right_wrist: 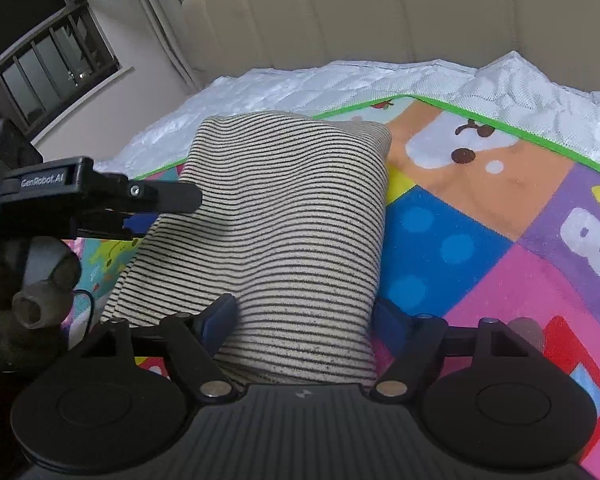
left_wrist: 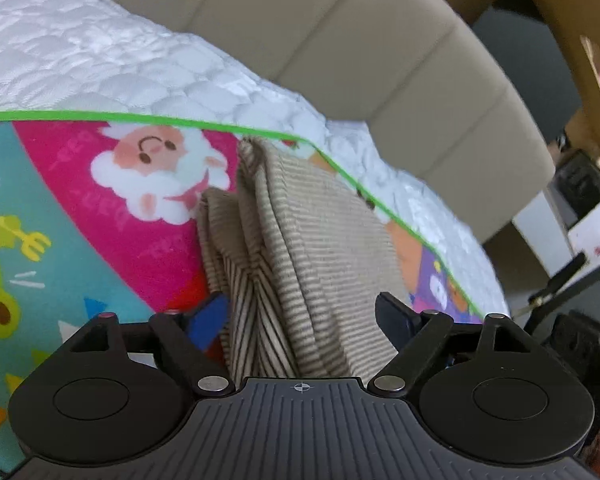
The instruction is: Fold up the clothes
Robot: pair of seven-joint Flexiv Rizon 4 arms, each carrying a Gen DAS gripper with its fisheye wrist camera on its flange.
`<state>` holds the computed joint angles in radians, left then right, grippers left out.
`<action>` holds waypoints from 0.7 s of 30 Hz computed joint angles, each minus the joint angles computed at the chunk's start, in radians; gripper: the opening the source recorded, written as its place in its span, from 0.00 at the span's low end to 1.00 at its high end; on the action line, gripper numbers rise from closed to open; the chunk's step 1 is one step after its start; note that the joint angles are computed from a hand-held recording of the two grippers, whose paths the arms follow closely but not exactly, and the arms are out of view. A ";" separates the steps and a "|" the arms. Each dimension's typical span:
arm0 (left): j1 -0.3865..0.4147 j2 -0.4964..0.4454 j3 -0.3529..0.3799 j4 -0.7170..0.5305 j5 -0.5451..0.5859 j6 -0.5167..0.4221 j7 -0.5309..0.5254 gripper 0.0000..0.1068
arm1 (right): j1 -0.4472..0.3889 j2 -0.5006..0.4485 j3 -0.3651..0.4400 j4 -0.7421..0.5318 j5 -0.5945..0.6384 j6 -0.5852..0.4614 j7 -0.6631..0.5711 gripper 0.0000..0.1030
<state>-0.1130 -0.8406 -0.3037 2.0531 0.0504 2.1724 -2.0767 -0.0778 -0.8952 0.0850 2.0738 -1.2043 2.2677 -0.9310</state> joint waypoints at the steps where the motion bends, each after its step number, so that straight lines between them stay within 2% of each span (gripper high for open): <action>1: -0.008 0.003 0.005 -0.007 -0.008 -0.033 0.010 0.79 | 0.006 0.002 -0.002 0.004 0.014 -0.001 -0.013 0.76; 2: -0.019 0.007 0.012 -0.011 -0.021 -0.063 0.021 0.78 | 0.010 0.003 -0.003 0.007 0.026 -0.002 -0.023 0.77; 5: -0.043 0.008 0.024 -0.017 -0.043 -0.100 0.048 0.68 | 0.019 0.006 0.003 0.010 0.064 -0.014 -0.051 0.82; 8: -0.063 0.017 0.036 -0.010 -0.050 -0.079 0.069 0.57 | 0.005 0.004 0.020 0.012 0.072 -0.004 -0.064 0.82; 10: -0.040 0.008 0.012 -0.007 -0.030 -0.048 0.063 0.52 | 0.000 0.003 0.026 0.021 0.087 0.026 -0.090 0.78; 14: -0.004 -0.005 -0.017 -0.005 -0.004 -0.034 0.049 0.50 | 0.078 0.033 0.003 0.082 0.272 0.077 -0.293 0.78; 17: -0.001 -0.001 -0.017 0.003 -0.001 -0.037 0.043 0.51 | 0.143 0.061 -0.004 0.120 0.408 0.064 -0.420 0.78; 20: -0.009 0.006 -0.010 0.004 -0.008 -0.046 0.044 0.52 | 0.171 0.077 0.006 0.144 0.495 0.053 -0.499 0.80; 21: -0.012 0.009 -0.007 0.006 -0.011 -0.046 0.044 0.53 | 0.154 0.078 0.022 0.141 0.490 0.040 -0.494 0.80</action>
